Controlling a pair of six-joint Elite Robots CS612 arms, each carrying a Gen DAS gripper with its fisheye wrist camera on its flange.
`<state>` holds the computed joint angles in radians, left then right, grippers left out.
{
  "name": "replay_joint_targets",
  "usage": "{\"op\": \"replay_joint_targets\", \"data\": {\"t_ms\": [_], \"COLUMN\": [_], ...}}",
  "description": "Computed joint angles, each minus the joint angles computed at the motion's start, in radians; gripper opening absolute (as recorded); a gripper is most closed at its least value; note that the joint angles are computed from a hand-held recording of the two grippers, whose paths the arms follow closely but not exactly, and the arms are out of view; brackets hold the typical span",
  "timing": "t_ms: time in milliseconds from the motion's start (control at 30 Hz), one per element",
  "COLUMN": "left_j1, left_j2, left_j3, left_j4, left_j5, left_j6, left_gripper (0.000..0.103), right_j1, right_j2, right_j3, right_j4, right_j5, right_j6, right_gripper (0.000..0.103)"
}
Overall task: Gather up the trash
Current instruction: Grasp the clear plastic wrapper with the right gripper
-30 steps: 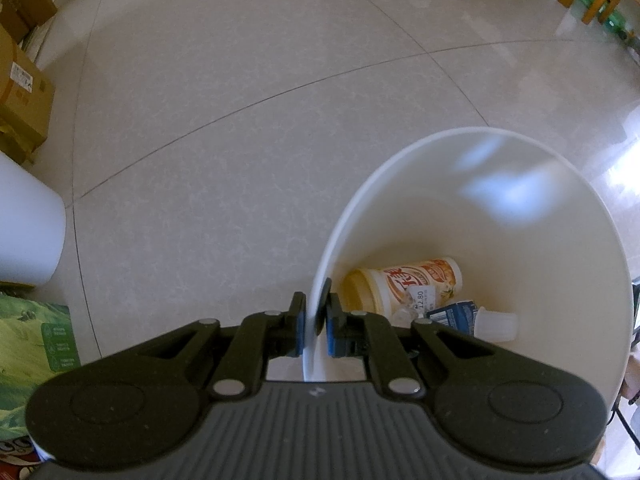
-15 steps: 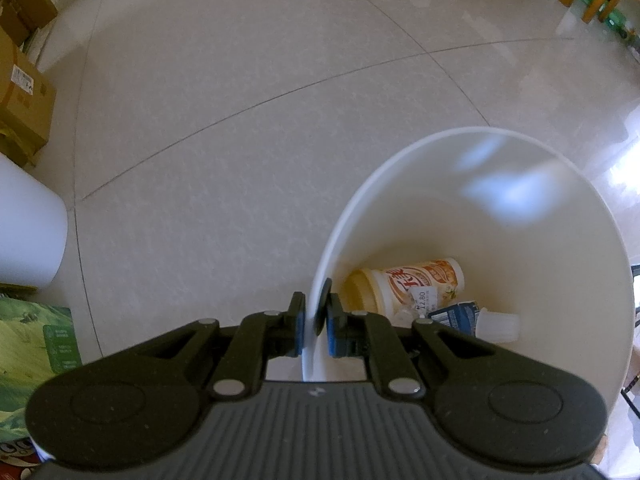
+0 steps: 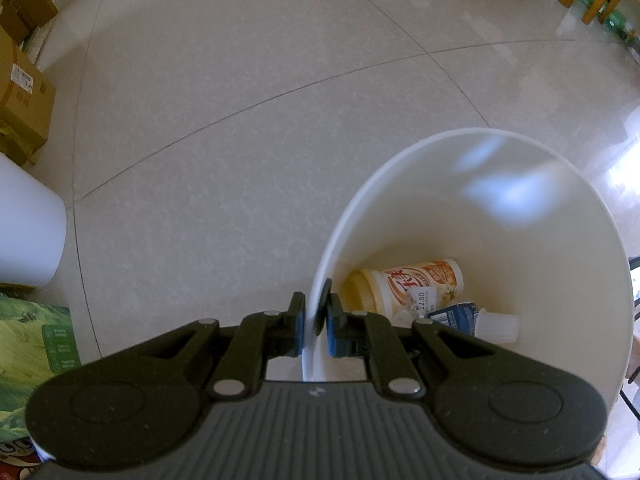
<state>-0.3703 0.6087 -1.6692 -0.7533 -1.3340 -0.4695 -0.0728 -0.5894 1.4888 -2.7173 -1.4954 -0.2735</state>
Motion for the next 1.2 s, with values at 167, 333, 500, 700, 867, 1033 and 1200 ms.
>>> {"op": "replay_joint_targets", "data": {"t_ms": [167, 333, 500, 700, 867, 1033, 1200], "left_j1": [0.0, 0.0, 0.0, -0.001, -0.003, -0.003, -0.003], "left_j2": [-0.001, -0.001, 0.0, 0.002, 0.002, 0.003, 0.004], "left_j3": [0.0, 0.0, -0.001, -0.002, -0.002, -0.004, -0.006], "left_j4": [0.001, 0.0, 0.0, -0.001, -0.001, -0.001, -0.001], "left_j5": [-0.001, -0.001, -0.001, 0.003, 0.005, 0.005, 0.005], "left_j6": [0.002, -0.001, -0.001, 0.001, 0.003, -0.002, 0.003], "left_gripper": [0.009, 0.009, 0.009, 0.009, 0.009, 0.009, 0.009], "right_j1": [-0.001, -0.002, -0.006, -0.01, -0.008, -0.011, -0.023], "right_j2": [-0.001, -0.022, -0.035, -0.058, -0.086, -0.112, -0.098], "right_j3": [0.003, 0.021, 0.016, 0.016, 0.018, 0.028, 0.011], "right_j4": [-0.015, -0.023, 0.013, 0.06, 0.104, 0.118, 0.125], "right_j5": [0.003, 0.007, 0.031, 0.069, 0.07, 0.089, 0.11], "right_j6": [0.009, -0.014, -0.027, -0.04, -0.098, -0.125, -0.124], "right_gripper": [0.098, 0.071, 0.056, 0.038, 0.029, 0.031, 0.052]}}
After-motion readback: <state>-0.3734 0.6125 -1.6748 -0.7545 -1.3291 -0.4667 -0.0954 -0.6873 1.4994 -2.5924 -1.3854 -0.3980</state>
